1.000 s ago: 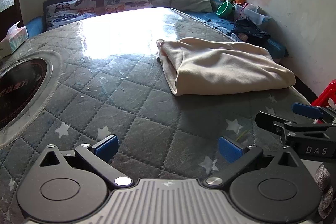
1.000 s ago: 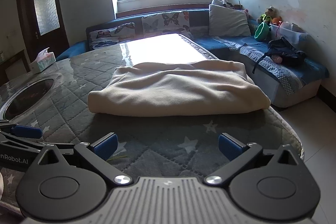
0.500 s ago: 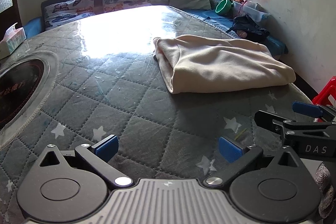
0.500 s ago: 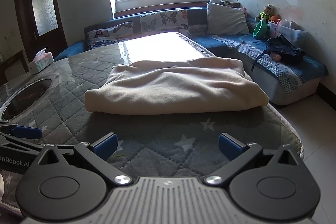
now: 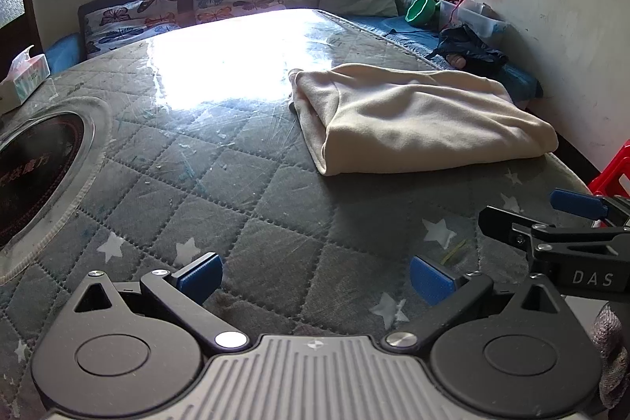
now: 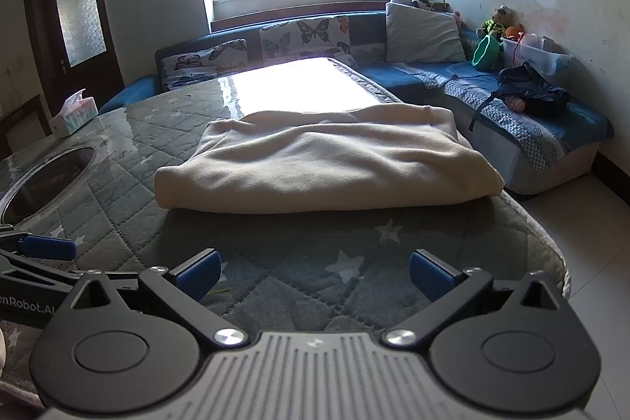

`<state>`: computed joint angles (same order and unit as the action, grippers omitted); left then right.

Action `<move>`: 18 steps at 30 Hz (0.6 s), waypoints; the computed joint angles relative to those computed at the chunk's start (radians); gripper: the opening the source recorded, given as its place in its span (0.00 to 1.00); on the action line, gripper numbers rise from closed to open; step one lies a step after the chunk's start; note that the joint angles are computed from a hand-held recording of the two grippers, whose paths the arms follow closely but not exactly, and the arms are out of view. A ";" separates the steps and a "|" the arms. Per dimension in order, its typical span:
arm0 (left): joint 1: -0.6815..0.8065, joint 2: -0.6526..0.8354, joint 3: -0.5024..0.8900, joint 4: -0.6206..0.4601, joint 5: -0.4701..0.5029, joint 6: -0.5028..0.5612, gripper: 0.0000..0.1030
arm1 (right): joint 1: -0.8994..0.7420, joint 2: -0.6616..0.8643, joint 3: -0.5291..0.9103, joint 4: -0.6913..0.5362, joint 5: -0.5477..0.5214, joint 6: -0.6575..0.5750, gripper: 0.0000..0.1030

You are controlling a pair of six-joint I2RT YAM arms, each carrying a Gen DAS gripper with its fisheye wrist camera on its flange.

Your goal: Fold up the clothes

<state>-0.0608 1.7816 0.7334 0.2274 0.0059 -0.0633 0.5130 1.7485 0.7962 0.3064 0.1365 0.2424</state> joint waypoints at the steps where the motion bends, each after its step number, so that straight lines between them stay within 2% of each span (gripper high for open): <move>1: -0.001 0.001 0.001 0.000 -0.003 0.001 1.00 | 0.000 0.001 0.001 0.000 0.001 0.000 1.00; 18: -0.011 0.009 0.022 -0.009 -0.013 0.014 1.00 | -0.008 0.009 0.009 0.000 -0.003 0.004 1.00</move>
